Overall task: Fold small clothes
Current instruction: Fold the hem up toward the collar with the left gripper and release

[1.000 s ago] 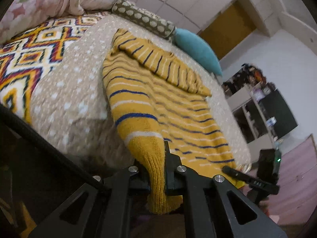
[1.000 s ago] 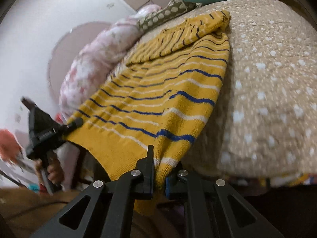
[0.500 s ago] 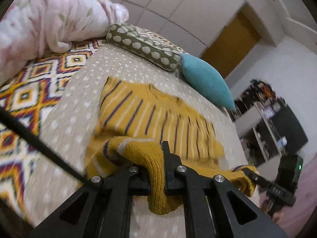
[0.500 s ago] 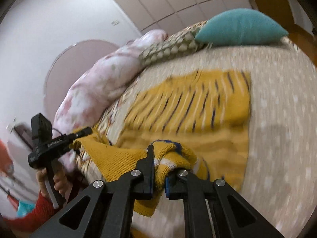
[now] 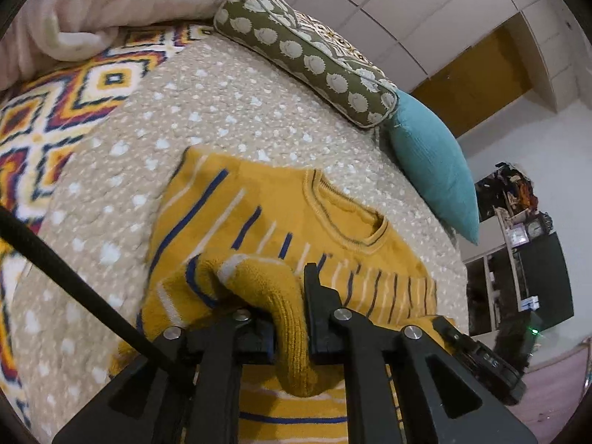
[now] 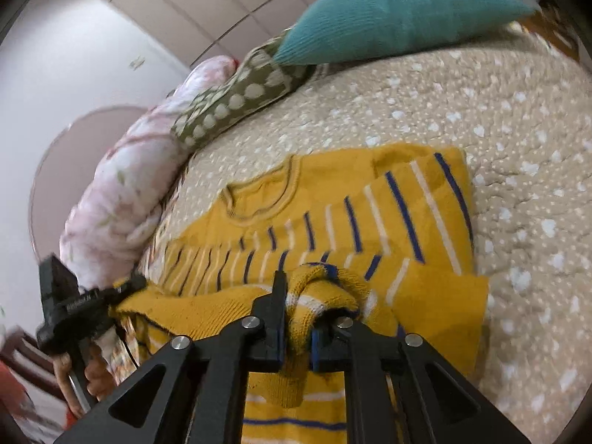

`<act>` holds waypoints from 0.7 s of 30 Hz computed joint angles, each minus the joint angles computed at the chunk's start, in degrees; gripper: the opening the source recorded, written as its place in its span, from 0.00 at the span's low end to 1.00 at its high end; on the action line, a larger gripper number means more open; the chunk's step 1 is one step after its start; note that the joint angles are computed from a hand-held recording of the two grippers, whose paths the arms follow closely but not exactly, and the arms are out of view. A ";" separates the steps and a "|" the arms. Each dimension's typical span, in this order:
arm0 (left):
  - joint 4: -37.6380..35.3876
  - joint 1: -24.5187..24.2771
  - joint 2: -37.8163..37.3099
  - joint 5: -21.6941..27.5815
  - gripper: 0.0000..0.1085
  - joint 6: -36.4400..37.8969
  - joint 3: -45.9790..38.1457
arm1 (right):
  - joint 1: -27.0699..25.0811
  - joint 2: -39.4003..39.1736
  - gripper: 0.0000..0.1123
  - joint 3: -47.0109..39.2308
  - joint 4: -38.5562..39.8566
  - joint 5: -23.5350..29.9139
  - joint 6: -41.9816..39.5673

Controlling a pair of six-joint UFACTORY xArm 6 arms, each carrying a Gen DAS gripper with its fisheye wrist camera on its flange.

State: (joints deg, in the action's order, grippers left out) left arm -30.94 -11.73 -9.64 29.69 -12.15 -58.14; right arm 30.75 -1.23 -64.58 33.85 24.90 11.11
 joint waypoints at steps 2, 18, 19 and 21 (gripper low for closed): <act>-2.61 0.34 2.44 0.32 0.17 2.66 -2.47 | -0.86 1.75 0.11 -1.04 3.85 -0.55 -1.34; -43.73 6.35 8.63 7.41 0.69 25.30 -8.58 | -4.72 11.07 0.49 -9.86 20.39 -1.50 -6.70; -44.57 6.56 8.47 8.09 0.72 25.43 -8.57 | -4.73 11.25 0.53 -10.22 20.51 -1.48 -6.65; -45.22 6.73 8.23 8.67 0.73 24.79 -8.73 | -4.81 11.71 0.56 -11.08 20.81 -1.11 -6.36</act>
